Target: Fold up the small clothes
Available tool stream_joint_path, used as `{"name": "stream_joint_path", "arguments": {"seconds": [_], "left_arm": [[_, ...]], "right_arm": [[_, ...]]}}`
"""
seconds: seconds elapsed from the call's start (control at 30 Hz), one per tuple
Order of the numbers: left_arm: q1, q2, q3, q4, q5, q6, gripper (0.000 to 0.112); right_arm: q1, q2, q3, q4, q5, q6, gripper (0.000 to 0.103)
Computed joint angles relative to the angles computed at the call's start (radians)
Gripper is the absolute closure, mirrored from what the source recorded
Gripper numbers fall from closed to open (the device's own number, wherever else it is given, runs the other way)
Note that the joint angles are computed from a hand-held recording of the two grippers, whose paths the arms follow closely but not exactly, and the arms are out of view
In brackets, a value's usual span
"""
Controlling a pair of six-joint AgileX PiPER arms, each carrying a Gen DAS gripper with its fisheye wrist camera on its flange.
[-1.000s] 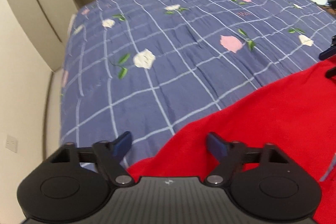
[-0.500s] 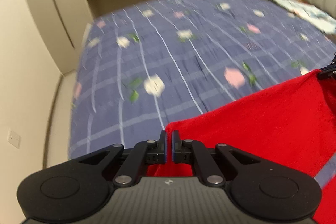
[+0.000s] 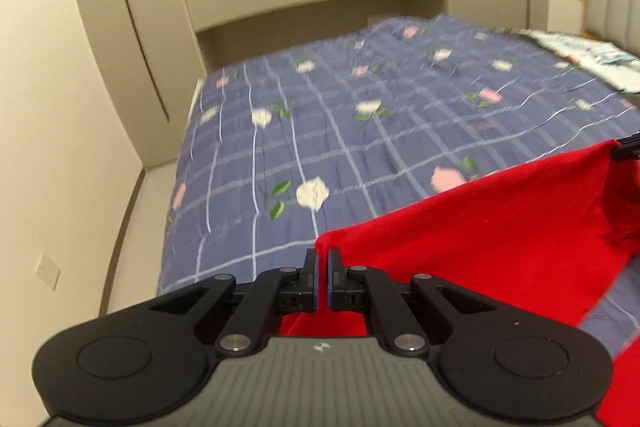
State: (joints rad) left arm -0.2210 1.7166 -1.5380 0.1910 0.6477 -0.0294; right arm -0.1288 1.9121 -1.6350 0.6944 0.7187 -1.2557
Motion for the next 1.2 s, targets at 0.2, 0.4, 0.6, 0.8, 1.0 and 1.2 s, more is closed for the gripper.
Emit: {"name": "stream_joint_path", "arguments": {"seconds": [0.2, 0.4, 0.6, 0.8, 1.0, 1.2], "left_arm": [[-0.034, -0.282, 0.219, 0.005, -0.020, 0.055, 0.110], [-0.161, -0.590, 0.482, 0.136, 0.028, -0.057, 0.110], [-0.493, -0.793, 0.721, 0.473, 0.199, -0.483, 0.110], [-0.746, -0.859, 0.879, 0.632, 0.349, -0.845, 0.110], [-0.888, -0.877, 0.929, 0.694, 0.453, -0.984, 0.110], [-0.931, -0.878, 0.934, 0.650, 0.486, -0.991, 0.110]], "right_arm": [[-0.087, -0.318, 0.345, 0.191, 0.009, -0.253, 0.101], [-0.188, -0.632, 0.656, 0.256, 0.077, -0.387, 0.101], [-0.293, -0.884, 0.901, 0.221, 0.165, -0.393, 0.101], [-0.305, -1.049, 1.085, 0.200, 0.131, -0.366, 0.101], [-0.308, -1.140, 1.158, 0.183, 0.119, -0.351, 0.101], [-0.344, -1.214, 1.209, 0.142, 0.153, -0.347, 0.101]]}}
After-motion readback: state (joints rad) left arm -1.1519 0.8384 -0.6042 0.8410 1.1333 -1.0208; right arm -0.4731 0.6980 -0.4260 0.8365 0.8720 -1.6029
